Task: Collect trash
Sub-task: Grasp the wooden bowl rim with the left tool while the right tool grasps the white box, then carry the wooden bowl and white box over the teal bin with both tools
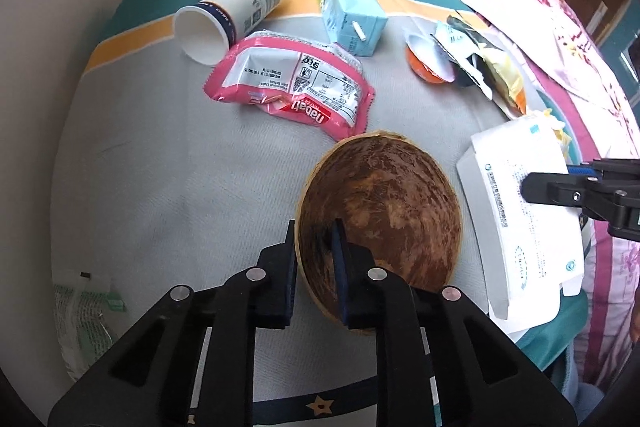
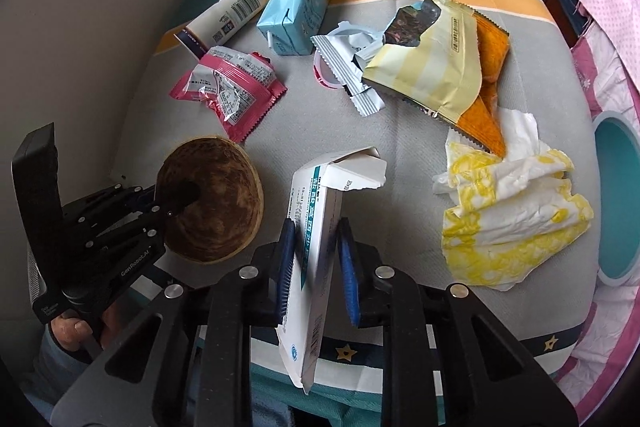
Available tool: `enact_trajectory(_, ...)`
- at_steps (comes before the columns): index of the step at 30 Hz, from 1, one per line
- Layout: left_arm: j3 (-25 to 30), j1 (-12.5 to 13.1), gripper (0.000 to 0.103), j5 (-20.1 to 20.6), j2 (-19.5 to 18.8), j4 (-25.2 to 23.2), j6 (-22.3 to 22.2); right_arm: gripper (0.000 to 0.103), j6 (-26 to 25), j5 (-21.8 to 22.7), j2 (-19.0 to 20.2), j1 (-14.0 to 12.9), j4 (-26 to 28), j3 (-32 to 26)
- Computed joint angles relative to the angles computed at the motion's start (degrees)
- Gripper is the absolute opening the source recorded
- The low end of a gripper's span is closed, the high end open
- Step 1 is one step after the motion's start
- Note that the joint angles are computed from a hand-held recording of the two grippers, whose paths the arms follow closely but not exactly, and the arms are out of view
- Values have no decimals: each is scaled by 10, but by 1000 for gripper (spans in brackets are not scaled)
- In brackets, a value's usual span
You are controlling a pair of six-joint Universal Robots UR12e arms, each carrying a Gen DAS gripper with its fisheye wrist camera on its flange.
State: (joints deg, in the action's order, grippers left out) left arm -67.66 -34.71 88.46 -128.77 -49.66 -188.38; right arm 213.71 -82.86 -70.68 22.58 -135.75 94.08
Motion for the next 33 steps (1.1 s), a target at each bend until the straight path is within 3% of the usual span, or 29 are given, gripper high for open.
enact_trajectory(4, -5, -9, 9, 29, 4, 25, -3, 21, -7, -13, -5, 1, 0, 4)
enact_trajectory(8, 2, -11, 7, 27, 3, 34, -5, 21, -13, -23, -11, 0, -9, 11)
enact_trajectory(24, 33, -25, 7, 41, 0, 34, -17, 19, 1, -18, -50, -18, -83, 58)
enact_trajectory(33, 88, -38, 7, 32, -21, 31, -18, 19, 11, -38, -92, -39, -143, 95)
